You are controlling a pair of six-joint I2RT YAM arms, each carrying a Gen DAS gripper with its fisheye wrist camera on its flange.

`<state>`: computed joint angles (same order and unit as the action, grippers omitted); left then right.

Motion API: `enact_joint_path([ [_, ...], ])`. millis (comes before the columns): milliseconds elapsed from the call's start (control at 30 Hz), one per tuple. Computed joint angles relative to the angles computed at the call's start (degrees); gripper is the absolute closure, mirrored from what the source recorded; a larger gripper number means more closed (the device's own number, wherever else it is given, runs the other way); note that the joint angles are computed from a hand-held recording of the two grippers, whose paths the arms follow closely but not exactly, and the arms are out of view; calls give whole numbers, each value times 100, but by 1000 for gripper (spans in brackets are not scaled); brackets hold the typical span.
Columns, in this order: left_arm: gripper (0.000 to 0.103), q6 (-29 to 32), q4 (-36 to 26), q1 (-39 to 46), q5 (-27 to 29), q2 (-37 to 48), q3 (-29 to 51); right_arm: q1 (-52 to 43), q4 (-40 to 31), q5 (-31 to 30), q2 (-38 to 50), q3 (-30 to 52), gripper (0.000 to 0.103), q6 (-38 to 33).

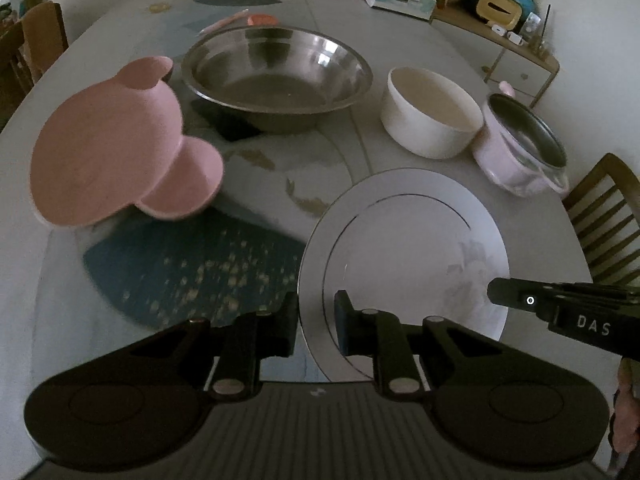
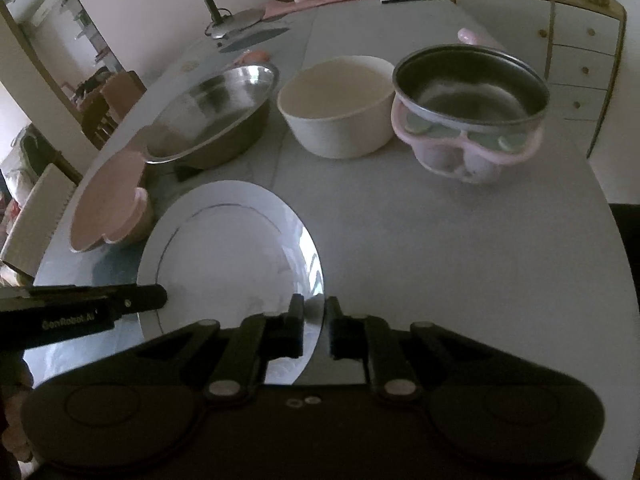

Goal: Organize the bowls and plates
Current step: 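Lower the small white plate with the left gripper onto the large plate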

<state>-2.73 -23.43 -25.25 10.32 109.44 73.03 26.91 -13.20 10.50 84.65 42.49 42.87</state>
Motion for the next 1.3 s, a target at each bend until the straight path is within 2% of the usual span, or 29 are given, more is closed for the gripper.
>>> enact_joint_path([
  [333, 86, 332, -381, 206, 109, -1409, -854, 1090, -1199, 740, -893, 296, 94, 839],
  [667, 85, 825, -927, 919, 406, -2620, -1647, 2289, -2056, 1194, -799, 925, 94, 1806],
  [1000, 86, 1664, -1507, 2050, 704, -3286, -2365, 3160, -2119, 1144, -13, 1442, 94, 2401],
  [1300, 85, 2303, -1584, 2740, 659, -3215, -2748, 3520, -1918, 808, 827, 1833, 95, 2603],
])
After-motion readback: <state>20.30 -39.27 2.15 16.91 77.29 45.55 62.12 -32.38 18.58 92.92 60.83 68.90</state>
